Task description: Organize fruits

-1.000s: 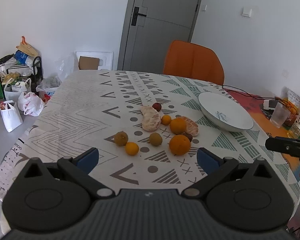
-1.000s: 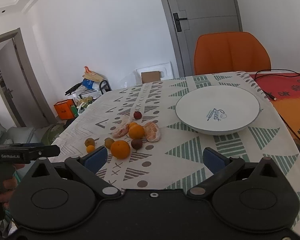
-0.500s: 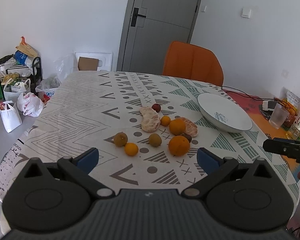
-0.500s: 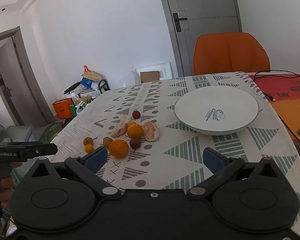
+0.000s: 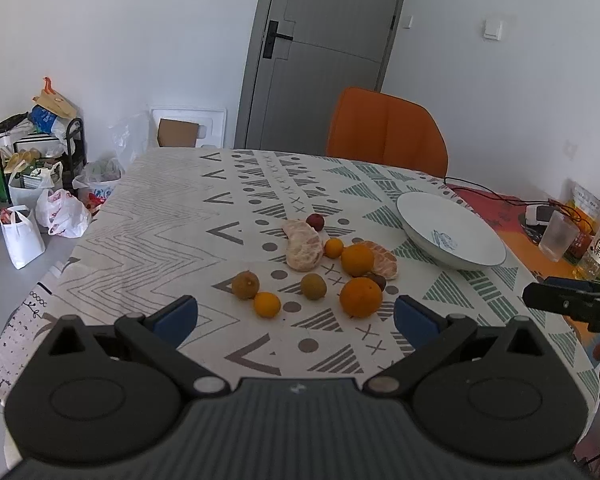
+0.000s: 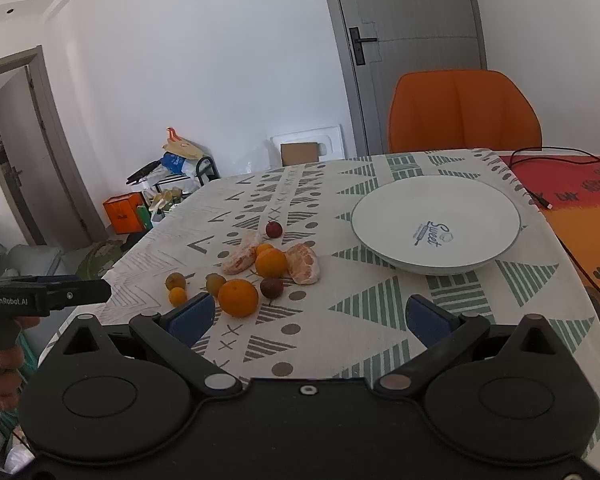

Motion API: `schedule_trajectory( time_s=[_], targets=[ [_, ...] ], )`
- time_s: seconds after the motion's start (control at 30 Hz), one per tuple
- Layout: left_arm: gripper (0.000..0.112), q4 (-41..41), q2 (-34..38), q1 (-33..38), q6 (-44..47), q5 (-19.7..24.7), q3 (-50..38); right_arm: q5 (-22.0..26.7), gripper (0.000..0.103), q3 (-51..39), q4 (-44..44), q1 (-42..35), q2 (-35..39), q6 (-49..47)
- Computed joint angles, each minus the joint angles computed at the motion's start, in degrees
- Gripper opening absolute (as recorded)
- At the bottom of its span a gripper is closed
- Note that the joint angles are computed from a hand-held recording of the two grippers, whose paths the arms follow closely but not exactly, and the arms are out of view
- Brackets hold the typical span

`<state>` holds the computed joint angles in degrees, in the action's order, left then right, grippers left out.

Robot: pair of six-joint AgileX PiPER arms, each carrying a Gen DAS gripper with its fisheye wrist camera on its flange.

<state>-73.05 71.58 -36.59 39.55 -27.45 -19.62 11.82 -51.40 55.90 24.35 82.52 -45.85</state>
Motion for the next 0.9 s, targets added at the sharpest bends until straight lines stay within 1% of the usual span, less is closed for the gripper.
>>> schedule_trajectory(
  time_s=[0.07,0.17,0.2,0.3,0.33,0.43,0.53,0.63,0.73,0.8,0.83,0.9],
  targets=[
    [0.103,0.59,-0.08,0.27,-0.66,0.37,0.21,0.58,0.103,-0.12,0.65,-0.23,-0.12,-0.33],
    [0.103,1.04,-0.07,-0.29,-1.37,-0.30,0.51,1.96,0.103,0.28,7.63,-1.23,-0.54,-6.58],
    [0.103,1.00,0.01,-0.39,-1.40,-0.43,0.53,1.56,0.103,0.36,7.11,-1.09,-0.67,-6.04],
    [0.103,-0.16,-1.13,-0.44,-0.28,-0.35,1.03,-0.13,0.103,0.27,0.09,-0.25,-0.74,0.81],
    [0.103,-0.38,-1.07,-0.45,-0.07,-0.36,0.97,-0.25,0.103,0.24,-0.75,-0.21,-0.69,1.71],
    [0.103,0.51,-1.05,-0.45,-0.82,-0.52,1.16,0.01,0.103,0.53,1.94,-0.47,-0.68,-0.90],
    [0.103,1.19,-0.56,-0.14,-1.69,-0.38,1.15,-0.63,0.103,0.78,1.58,-0.30,-0.65,-0.88],
    [0.103,2.02,-0.76,0.15,-2.31,-0.04,1.58,-0.63,0.103,0.61,-0.05,-0.37,-0.55,1.10],
    [0.103,2.58,-0.92,-0.42,-3.06,-1.29,2.07,-0.77,0.103,1.06,3.99,-0.60,-0.78,-3.32],
    [0.103,2.88,-0.86,-0.73,-3.37,-1.87,2.33,0.07,0.103,1.14,7.18,-0.93,-0.87,-7.38],
    [0.103,3.31,-0.94,-0.38,-3.55,-1.40,2.38,0.55,0.103,1.23,9.47,-1.17,-0.96,-10.01],
    [0.103,4.69,-1.00,-0.05,-4.53,-1.32,2.61,1.45,0.103,1.76,17.57,-1.84,-1.14,-18.22]
  ],
)
